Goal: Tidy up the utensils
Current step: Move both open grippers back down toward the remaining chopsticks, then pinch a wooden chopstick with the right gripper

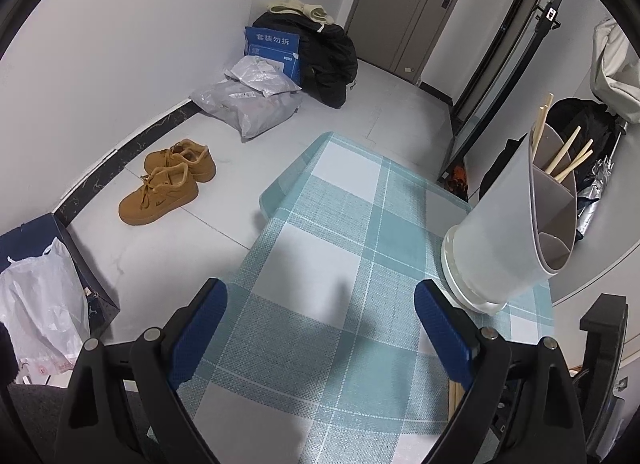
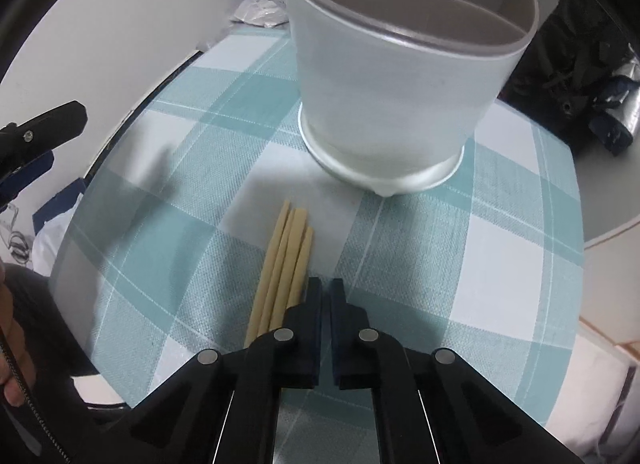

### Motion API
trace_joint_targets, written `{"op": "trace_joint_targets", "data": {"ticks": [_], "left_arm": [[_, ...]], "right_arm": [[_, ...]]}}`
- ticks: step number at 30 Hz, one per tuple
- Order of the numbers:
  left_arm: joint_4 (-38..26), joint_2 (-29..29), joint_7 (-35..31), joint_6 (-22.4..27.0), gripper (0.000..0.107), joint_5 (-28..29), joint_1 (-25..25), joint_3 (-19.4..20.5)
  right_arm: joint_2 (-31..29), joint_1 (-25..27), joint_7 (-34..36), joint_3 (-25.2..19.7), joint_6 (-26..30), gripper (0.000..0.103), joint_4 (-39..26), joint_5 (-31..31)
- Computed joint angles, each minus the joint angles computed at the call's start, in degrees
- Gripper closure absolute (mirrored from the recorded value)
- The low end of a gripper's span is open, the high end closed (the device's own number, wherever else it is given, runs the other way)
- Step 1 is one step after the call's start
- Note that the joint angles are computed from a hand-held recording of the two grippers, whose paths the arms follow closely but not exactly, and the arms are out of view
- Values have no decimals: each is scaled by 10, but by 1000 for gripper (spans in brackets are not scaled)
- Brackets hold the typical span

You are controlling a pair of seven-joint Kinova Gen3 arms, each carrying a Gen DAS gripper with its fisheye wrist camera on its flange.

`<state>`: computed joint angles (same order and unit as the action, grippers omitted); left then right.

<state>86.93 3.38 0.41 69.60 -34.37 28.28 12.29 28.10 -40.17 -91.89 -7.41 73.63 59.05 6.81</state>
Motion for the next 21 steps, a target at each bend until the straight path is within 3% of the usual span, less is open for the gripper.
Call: {"op": "trace_joint_targets", "data": {"ticks": [9, 14, 21], "left_arm": [[13, -12, 3, -21, 16, 23, -16, 0], [15, -15, -3, -27, 16, 34, -24, -1], [26, -26, 15, -35, 16, 42, -37, 0]], "right_arm": [[-15, 31, 9, -19, -11, 97, 18, -55], [-17, 9, 6, -11, -13, 96, 27, -30], [12, -25, 6, 1, 19, 92, -15, -2]]}}
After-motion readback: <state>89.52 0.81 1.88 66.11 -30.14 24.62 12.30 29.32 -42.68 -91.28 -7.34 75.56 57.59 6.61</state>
